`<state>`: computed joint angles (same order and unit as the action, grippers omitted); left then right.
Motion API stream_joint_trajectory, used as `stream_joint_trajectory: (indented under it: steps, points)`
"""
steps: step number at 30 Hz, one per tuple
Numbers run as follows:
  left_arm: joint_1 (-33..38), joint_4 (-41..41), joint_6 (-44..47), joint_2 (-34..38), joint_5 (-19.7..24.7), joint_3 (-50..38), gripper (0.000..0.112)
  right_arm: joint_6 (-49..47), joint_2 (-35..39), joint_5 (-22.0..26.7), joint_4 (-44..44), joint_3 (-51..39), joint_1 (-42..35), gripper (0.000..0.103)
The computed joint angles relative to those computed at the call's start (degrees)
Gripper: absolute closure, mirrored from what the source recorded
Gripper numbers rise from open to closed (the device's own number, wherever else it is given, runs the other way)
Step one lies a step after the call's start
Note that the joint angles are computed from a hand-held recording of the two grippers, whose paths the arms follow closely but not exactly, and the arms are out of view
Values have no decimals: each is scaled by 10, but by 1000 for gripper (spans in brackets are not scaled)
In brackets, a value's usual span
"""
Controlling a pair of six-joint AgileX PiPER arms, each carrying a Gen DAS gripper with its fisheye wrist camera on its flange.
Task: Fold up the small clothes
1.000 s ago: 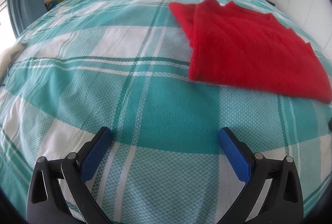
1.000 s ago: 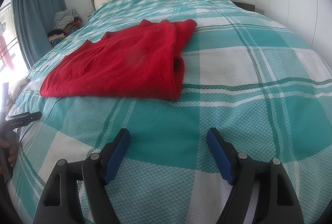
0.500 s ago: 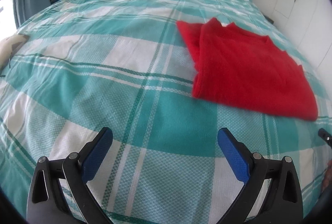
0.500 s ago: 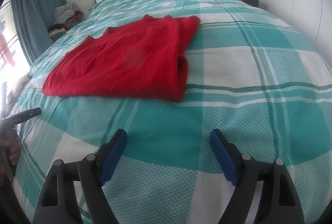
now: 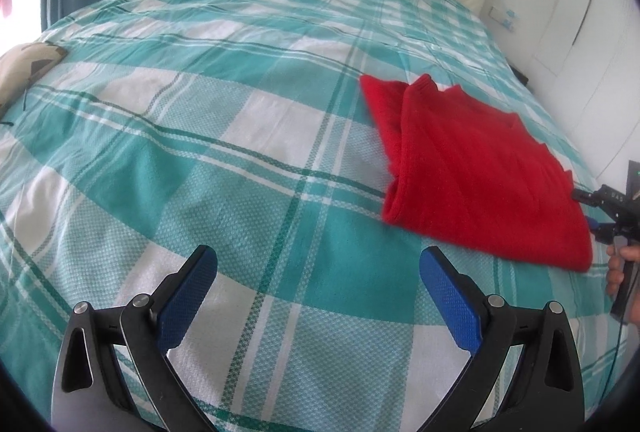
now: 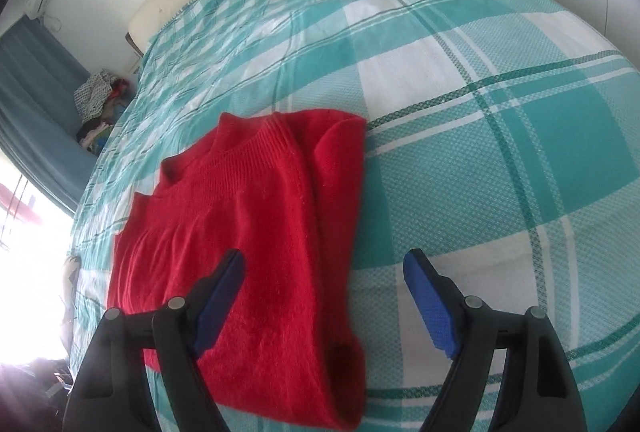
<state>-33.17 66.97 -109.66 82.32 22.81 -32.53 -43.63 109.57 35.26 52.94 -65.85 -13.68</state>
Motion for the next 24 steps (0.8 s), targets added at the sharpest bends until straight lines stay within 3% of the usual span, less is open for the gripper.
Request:
stream_joint_trajectory:
  steps: [4,8,13,17,24]
  points:
    - [19,-24,31,-17,-18,2,11,32,40,11,-18,-34,20,90]
    - [43,-28,47,-53,-16,13,11,111,-10,-26,-90,-31,63,93]
    - [71,-29,67,-85,12,18,11,256,-48,30,-182,-107,154,93]
    - [117,-41,84,-102,-4,29,11,386,-8,48,-256,-202,264,93]
    - [204,-115,153,-107,-66,47,11,525,112,12,-334,-305,411,93]
